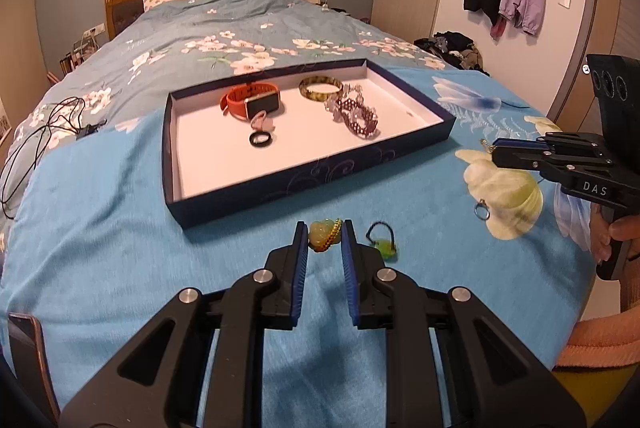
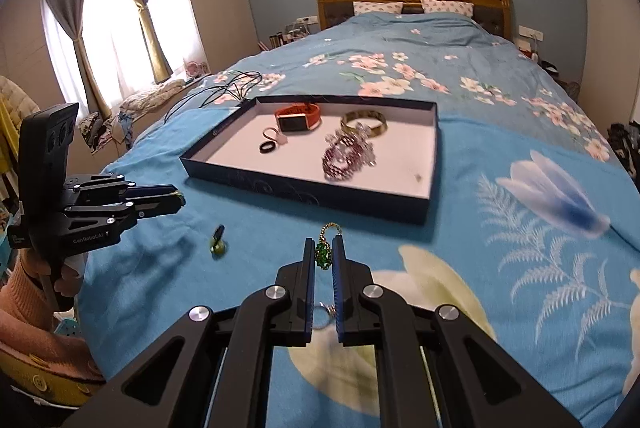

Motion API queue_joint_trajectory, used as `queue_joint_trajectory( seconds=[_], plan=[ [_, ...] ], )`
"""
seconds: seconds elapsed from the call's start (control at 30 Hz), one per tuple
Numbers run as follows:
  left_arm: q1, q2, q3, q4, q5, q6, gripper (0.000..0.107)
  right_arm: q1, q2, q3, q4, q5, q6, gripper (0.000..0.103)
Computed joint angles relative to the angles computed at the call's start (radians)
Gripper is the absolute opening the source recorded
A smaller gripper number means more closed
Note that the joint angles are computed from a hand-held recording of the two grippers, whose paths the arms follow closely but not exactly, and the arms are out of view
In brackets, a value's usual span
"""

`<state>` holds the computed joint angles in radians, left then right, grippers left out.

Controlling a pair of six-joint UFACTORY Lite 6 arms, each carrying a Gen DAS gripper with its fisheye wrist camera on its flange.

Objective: Organize jewelry
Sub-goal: 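Carry the green-stone ring with the right gripper while the left carries the jade pendant to the tray, then lower the green-stone ring with the right gripper while the left lowers the jade pendant into the tray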

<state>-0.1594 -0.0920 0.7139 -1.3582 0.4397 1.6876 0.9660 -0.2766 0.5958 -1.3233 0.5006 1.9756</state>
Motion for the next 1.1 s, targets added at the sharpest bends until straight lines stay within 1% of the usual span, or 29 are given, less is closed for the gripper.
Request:
queue_joint_trajectory(
  seconds=[0.5,1.1],
  plan=[
    [-0.027,0.049,0.099,-0.013,-0.021,-0.016,0.017,-0.117,0.118,0.119,-0.095,-0.098,-0.037,0.007],
    [-0.061,0.17,0.244,0.015,-0.054,-0.068,0.017,-0.213,0.23,0.235,-0.077,-0.166,-0.142,0.007]
  ],
)
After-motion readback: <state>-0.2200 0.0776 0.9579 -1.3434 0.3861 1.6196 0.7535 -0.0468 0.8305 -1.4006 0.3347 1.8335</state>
